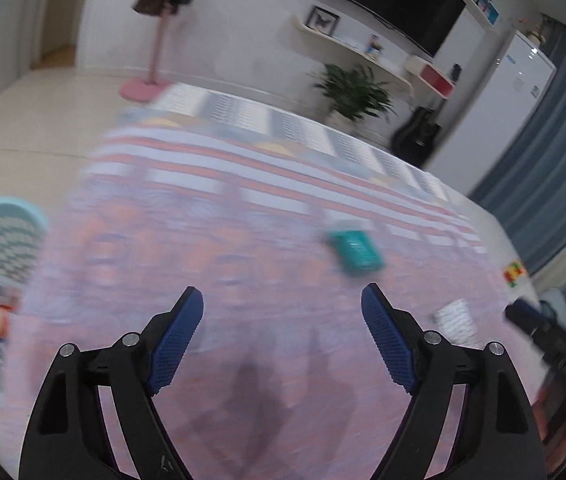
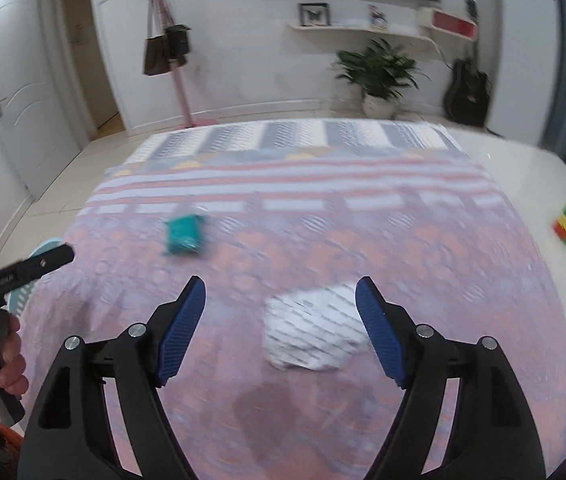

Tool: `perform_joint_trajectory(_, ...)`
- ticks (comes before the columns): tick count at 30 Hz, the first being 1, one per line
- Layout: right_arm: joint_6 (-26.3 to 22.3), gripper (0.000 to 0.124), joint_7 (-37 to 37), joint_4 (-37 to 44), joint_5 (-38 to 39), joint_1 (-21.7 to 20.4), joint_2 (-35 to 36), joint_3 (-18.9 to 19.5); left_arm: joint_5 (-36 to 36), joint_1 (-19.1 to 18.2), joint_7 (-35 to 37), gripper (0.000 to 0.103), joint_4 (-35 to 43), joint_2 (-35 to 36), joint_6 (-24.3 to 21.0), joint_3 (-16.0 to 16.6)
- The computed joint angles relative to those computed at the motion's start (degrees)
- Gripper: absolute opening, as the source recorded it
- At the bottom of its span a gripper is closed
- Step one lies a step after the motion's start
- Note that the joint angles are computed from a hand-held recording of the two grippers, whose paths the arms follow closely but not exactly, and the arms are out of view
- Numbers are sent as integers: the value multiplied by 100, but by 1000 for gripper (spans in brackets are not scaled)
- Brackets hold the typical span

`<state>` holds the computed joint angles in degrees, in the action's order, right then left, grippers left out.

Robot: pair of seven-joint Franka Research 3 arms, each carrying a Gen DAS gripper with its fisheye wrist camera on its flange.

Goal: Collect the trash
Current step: 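Grasp the teal packet with the left gripper while the right grasps the white dotted tissue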

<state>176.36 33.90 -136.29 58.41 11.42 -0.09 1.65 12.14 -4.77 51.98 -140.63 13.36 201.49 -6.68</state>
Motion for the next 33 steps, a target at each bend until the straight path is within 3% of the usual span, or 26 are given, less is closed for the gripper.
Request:
perform_joint_trajectory(2,-34,75,-400,10,416,-74,20,-62,-8,-83,-65,80,363,231,-192,-90)
perform_joint_trajectory(5,-170,76,-834,73,913,-182,85,-104,-350,-604,61,83,1009,588,-612,168)
perform_joint_trajectory(8,-396,77,-1004,104,1083,-301,163,-128,-567,-1094,78,83,1501,847,-1018,540)
perform_joint_trajectory(11,-597,77,-1013,103,1097,-387,228,-128,-529,-1729,-69,83,2097,1184,-1632,1133)
perform_joint_trajectory(12,-677,77,-1029,107,1104,-415,253,-128,-444,-1742,-110,83,2216,1258,-1731,1157)
perform_joint_trajectory(15,-779,78,-769,122,781,-458,341,-124,-176,-2182,-422,83,2580,1475,-2152,1632)
perform_joint_trajectory(18,-923,78,-303,160,350,-516,460,-131,-12,-2160,-548,73,3038,1724,-2729,1590)
perform_joint_trajectory(22,-1147,78,-70,253,293,-640,579,-105,867,-2875,-1163,57,3311,1880,-3228,2346)
perform_joint_trajectory(24,-1241,78,70,278,232,-693,618,-106,1194,-3011,-1408,38,3301,1884,-3257,2531)
perform_joint_trajectory(31,-1663,77,-68,232,355,-759,548,-66,1628,-2560,-1790,37,2816,1594,-2619,2189)
perform_joint_trajectory(33,-1516,77,11,263,266,-698,606,-46,1762,-2440,-1863,37,2710,1525,-2500,2063)
